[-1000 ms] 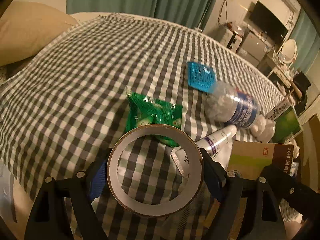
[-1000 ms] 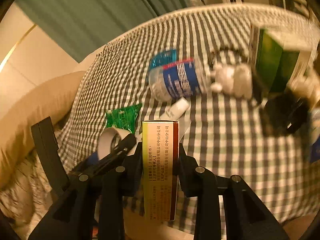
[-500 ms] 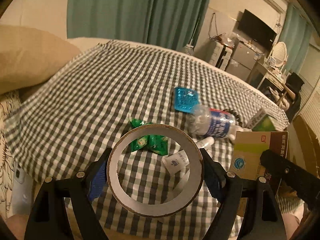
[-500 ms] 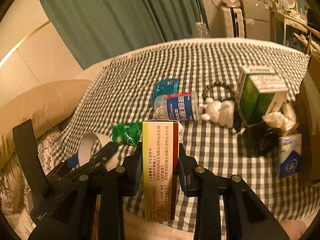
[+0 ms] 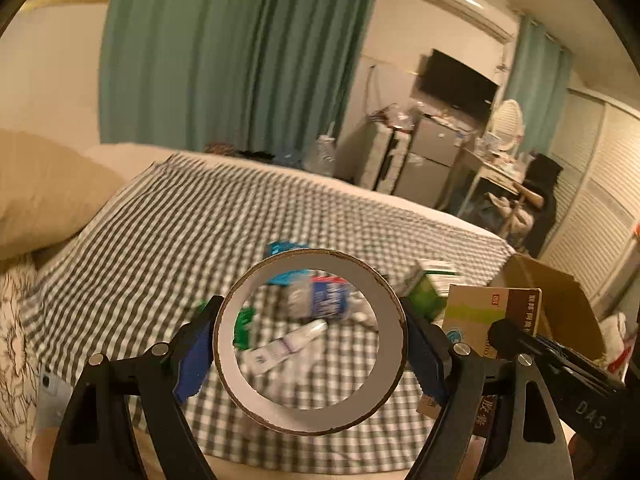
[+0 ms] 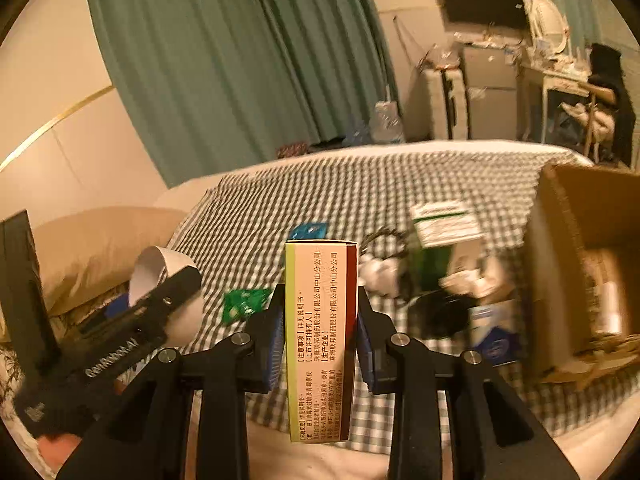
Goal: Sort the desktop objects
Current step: 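Carry the tape roll and the Amoxicillin box over the cardboard box, then drop the tape roll and the Amoxicillin box into the cardboard box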
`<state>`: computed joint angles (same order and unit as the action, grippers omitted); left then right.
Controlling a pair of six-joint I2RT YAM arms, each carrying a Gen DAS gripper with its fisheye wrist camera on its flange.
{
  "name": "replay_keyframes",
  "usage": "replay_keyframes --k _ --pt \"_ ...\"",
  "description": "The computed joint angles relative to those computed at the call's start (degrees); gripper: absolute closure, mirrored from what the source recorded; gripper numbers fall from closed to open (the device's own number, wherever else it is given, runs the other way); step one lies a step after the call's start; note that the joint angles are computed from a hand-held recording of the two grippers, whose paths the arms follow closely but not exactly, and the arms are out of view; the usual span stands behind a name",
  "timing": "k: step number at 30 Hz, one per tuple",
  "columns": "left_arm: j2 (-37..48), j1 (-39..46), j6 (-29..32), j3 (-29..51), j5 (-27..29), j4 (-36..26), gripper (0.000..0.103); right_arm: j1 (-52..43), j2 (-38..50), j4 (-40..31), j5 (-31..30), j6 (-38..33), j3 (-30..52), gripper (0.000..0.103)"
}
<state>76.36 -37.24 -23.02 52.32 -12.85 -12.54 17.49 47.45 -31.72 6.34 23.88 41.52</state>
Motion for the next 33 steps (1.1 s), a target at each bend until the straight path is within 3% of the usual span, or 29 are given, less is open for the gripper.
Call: replay_keyframes --k 2,8,13,16,22,29,33 --pt "0.4 -3.1 0.5 2.4 -1.3 -1.0 0.018 -4.1 -3.5 -3.2 -0.8 -2.4 0.8 0.073" --pt "6.4 -10.3 -0.6 12.2 -1.0 -4.4 0.018 -26.6 -9.1 -10.7 -13.6 -12.7 4.6 0.073" --pt "14.7 -15.7 0.2 23.8 -1.0 -8.2 0.018 -52.2 -5.9 -15.6 -28.9 -25.8 9.9 0.073" --pt "20.7 -19.0 1.8 31.8 -0.7 -10.6 0.018 -63.4 -0.9 -15.2 -34.5 -31.6 12.2 0.073" --pt "34.3 -24.0 2.6 48.7 0.7 -15.6 0.018 -76.0 10.6 -11.9 -38.7 -36.9 16.3 0.073" --pt "53.0 -26.1 2.1 70.7 3.7 -23.3 0.019 -81.7 23.5 -7.4 -38.8 -40.3 18.6 0.073" --pt "60.6 -26.0 -1.0 79.0 5.7 -25.6 0.018 -83.0 28.8 -4.4 -37.6 -41.1 18.4 0.071"
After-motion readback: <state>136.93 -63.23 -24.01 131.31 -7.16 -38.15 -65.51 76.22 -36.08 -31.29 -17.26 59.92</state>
